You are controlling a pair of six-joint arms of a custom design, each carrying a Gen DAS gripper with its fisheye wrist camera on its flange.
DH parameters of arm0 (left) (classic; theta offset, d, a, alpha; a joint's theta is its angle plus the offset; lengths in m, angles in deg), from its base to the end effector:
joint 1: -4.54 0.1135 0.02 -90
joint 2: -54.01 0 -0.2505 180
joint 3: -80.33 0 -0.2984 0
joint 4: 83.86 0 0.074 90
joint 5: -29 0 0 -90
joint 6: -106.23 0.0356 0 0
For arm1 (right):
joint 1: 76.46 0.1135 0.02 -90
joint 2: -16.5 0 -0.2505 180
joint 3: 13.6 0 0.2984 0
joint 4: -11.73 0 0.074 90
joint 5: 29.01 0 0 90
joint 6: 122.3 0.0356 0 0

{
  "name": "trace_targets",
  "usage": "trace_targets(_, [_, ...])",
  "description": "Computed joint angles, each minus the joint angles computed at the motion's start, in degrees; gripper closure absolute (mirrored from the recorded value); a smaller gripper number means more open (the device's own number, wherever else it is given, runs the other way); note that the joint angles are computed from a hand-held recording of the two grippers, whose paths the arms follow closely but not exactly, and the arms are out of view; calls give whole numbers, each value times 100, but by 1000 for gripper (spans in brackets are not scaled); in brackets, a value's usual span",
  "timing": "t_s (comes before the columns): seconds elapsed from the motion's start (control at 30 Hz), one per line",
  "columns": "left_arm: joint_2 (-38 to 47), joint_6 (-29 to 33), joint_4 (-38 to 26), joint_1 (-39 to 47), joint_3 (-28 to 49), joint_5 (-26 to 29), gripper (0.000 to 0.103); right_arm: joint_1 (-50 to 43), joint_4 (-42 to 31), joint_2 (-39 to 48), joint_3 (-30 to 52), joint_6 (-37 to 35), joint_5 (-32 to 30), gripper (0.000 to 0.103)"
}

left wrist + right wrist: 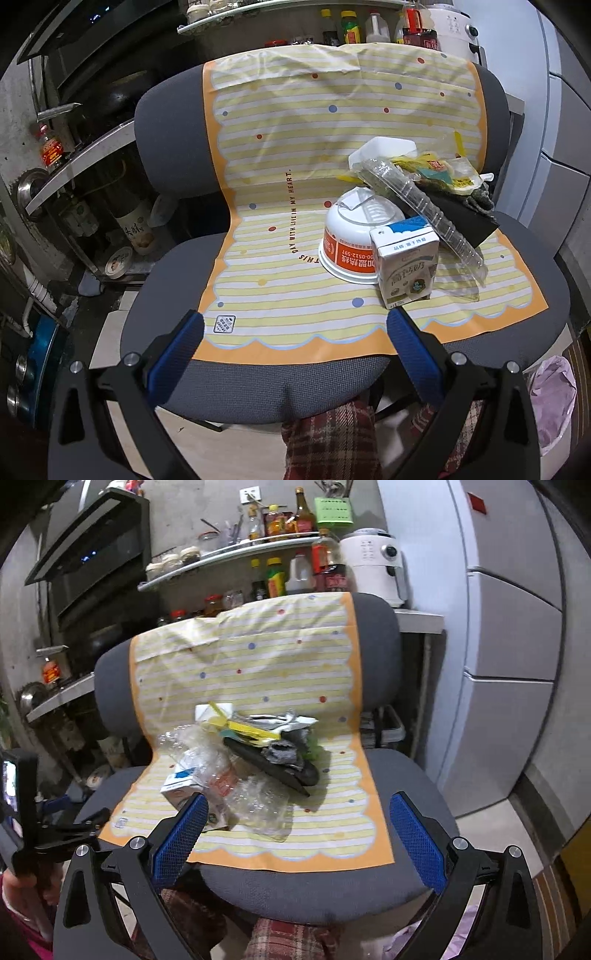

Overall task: Collect trash
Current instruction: 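Approach the trash pile on the chair with both tools open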

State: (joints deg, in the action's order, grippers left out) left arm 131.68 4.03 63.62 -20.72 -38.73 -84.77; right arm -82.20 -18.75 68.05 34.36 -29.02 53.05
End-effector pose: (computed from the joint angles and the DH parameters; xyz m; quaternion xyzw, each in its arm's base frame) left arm 0.2972 -0.1244 0.1916 0.0331 0.9195 0.0734 0.3847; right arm 0.2518 -0.0204 0.2298 0.0369 0.8809 0.0511 0.4690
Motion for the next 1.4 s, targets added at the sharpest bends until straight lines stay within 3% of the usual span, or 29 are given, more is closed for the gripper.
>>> trace_targets(1.4, [-14,0,-51,-45,81,-39,7,112,-25,252,25,-107,372,6])
